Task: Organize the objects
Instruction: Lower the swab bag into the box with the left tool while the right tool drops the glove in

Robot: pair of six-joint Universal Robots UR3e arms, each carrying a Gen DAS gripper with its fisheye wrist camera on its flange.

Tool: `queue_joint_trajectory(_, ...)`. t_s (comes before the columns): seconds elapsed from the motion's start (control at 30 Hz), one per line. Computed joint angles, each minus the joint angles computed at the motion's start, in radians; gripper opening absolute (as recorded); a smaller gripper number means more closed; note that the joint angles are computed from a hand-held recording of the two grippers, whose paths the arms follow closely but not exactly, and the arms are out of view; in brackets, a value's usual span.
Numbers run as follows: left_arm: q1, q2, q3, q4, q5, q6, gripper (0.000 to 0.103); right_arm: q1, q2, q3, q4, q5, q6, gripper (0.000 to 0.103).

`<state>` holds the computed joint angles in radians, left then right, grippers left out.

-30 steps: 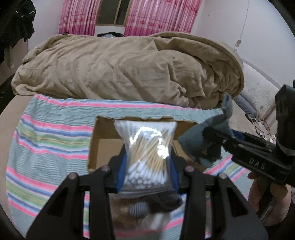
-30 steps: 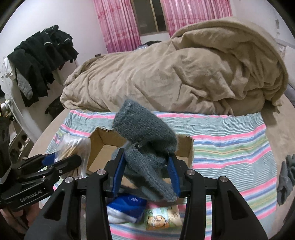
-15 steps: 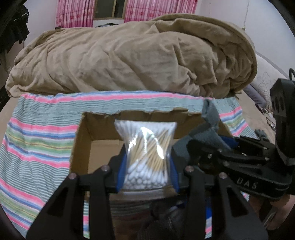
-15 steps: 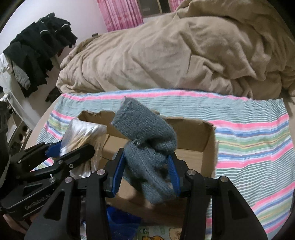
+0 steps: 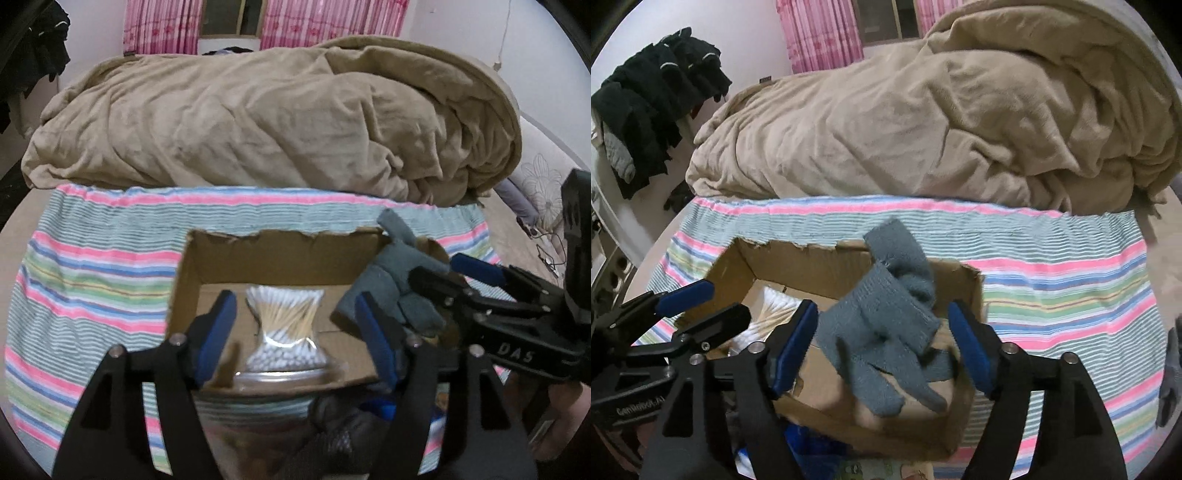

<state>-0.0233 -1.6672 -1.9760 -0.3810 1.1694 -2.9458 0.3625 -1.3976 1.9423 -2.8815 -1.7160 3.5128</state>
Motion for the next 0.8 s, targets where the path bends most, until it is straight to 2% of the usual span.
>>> queue_joint_trajectory(0.07, 0.020, 0.052, -0.022, -0.028, -0.011, 0.018, 0.068, 0.018, -0.030, 0.003, 0.017, -0.024, 0.009, 0.078)
queue_joint_trajectory(0.17, 0.059, 0.152, -0.068, -0.077, -0.040, 0.049, 0.068, 0.048, -0.071, 0.007, 0.039, -0.057, 0.019, 0.084)
queue_joint_trajectory(0.4, 0.190, 0.416, -0.168, -0.255, -0.135, 0.145, 0.069, 0.153, -0.135, -0.006, 0.103, -0.160, 0.040, 0.086)
queue_joint_trajectory(0.53, 0.305, 0.584, -0.211, -0.413, -0.210, 0.224, 0.076, 0.203, -0.173, -0.004, 0.124, -0.199, 0.050, 0.092)
queue_joint_trajectory(0.8, 0.553, 0.869, -0.239, -0.844, -0.333, 0.460, 0.076, 0.314, -0.255, 0.026, 0.172, -0.298, 0.124, 0.092)
